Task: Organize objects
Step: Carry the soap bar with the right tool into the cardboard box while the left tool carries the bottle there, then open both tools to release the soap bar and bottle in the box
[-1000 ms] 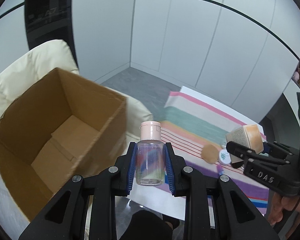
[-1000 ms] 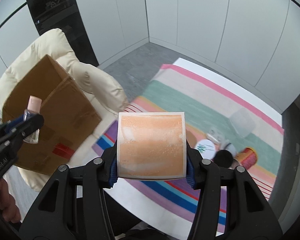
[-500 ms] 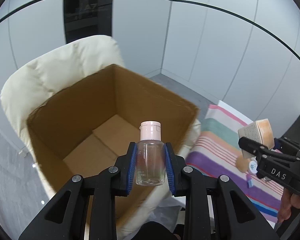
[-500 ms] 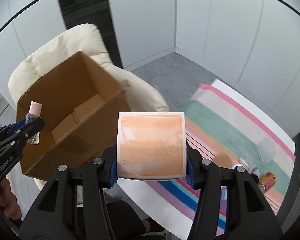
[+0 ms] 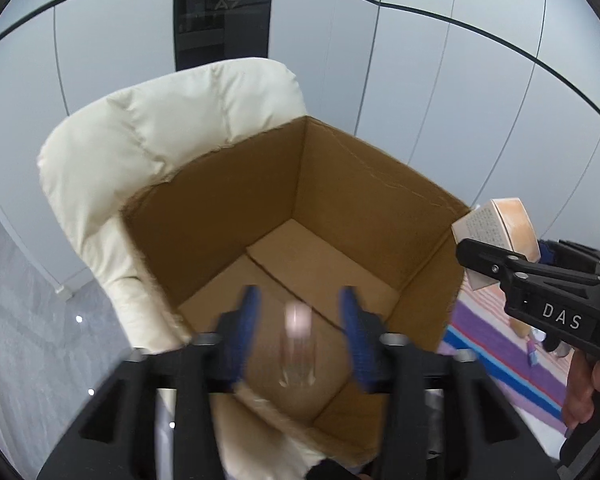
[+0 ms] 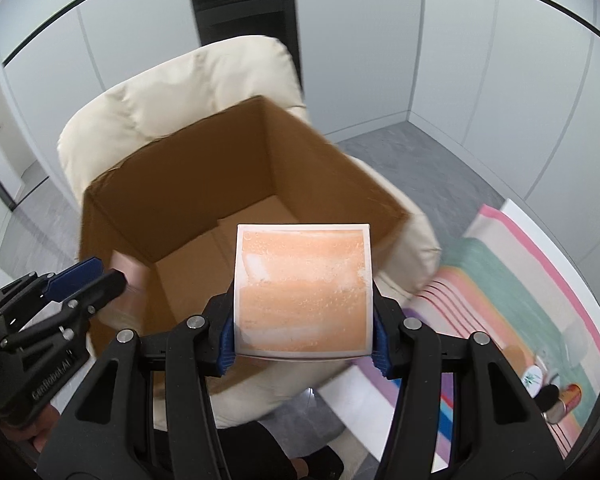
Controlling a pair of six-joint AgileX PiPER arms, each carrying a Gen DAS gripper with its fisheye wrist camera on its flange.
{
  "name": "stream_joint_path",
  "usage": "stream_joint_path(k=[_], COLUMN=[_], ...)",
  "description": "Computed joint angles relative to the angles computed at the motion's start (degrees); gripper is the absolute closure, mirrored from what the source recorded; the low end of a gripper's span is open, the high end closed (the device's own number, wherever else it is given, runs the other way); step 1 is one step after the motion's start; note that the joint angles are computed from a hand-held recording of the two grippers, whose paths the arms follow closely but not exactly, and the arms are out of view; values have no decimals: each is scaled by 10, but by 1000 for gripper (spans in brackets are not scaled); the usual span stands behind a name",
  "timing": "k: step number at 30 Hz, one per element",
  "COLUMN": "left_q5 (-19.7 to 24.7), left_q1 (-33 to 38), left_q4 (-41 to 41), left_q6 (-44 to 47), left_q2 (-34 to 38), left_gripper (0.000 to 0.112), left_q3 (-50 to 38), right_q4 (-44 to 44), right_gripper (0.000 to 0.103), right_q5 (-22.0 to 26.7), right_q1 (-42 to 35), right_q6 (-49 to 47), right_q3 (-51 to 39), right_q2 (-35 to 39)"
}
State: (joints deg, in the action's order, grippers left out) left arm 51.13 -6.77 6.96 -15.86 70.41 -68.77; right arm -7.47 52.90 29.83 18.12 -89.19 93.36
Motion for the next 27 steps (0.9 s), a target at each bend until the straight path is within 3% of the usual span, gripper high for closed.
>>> stream_joint_path(k=[1,3,5,7,13,14,16,19,27], left_q5=[0,-9,-6,-6,10,14,19,21,27], left_q1=[6,33,56,75,172,185,210,231,245], left_q4=[3,-2,-2,24,-29,-40,-55,-58,-64], left_q6=[1,16,27,12,79,90,110,120,113], left_q2=[-8,-29,-38,-54,-73,-75,-76,-79,-69], left_gripper=[37,31,14,9,9,9,9,9,9], left_q3=[5,20,22,28,30,31,33,36,28], right_q4=[-4,-14,-17,-18,-49,-52,-56,-80,-123], right_gripper=[49,49,49,49,44,39,14,2,1], right_q5=[3,11,18,25,52,54,59,53,64], right_q1=[11,33,45,58,99,103,110,120,125], right_q6=[3,12,19,25,50,53,66,99,130], right_q3=[-14,-39,-60,-83,-144,-150,-163,-166,-168], right_q2=[12,32,51,70,122,127,136,137,141])
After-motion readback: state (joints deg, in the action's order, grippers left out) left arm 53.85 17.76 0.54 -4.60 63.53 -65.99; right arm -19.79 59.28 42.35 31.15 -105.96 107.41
